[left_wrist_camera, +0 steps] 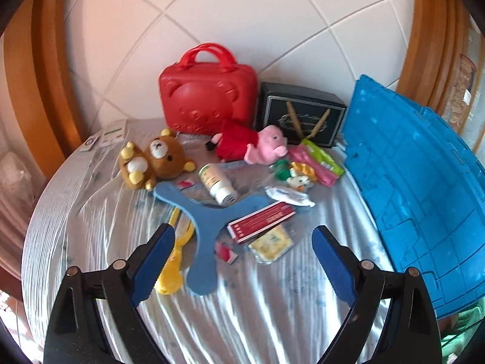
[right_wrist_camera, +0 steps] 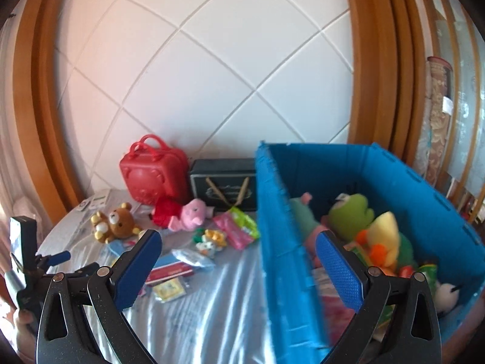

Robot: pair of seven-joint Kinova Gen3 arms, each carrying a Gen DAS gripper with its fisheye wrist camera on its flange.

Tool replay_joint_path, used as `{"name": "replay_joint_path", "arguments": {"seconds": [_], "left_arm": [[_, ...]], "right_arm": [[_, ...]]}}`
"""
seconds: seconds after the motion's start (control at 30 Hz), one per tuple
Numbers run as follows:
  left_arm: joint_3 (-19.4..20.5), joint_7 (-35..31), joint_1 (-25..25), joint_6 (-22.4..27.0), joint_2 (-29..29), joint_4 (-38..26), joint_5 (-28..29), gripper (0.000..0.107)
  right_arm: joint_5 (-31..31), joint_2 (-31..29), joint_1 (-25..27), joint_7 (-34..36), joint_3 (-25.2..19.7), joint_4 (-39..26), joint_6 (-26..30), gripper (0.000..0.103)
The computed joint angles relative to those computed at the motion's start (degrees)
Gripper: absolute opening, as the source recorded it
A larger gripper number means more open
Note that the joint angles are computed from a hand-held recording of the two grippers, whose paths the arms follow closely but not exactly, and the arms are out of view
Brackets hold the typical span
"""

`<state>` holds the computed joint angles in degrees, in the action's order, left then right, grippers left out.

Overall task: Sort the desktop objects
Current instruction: 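Withdraw both tools from the crate back over the table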

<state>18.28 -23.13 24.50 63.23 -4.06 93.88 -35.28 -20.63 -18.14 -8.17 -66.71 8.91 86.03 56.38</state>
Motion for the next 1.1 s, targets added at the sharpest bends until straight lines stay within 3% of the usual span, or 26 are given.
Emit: {"name": "replay_joint_path", "arguments": {"seconds": [0.1,0.27,0.47,0.8,1.1], "left_arm": [[-3.64,-2.91,-3.25,-2.37,-3.03,5.24,4.69,0.093],[-6.21,-7.30,-9.09,-4.44,-5.13,10.66,8.77,0.093],[-8.26,-12.89,-13.87,-7.88,-3.31,11.71,12.91,0.093],[-12.33,-20.56,-14.67,-8.62,10.94,2.05,16.36,0.093],[-16.17,-26.63,-13.24,-8.10,29.19,-15.13,21.55,0.093]], "right_arm": [[2.38,0.59,0.59,-4.24,-4.70,1.63,-0.87,0.103],[8.43,3.29,0.91,-11.62,-10.72,3.22,-2.89,0.103],[13.50,9.75,-1.11,-16.35,-13.25,2.35,-2.69,0.103],[16.33,25.08,-3.15,-20.01,-13.02,-3.92,-1.85,0.103],[14.92,43.10,-4.02,-23.85,-12.83,-15.19,-0.99,0.103]]}}
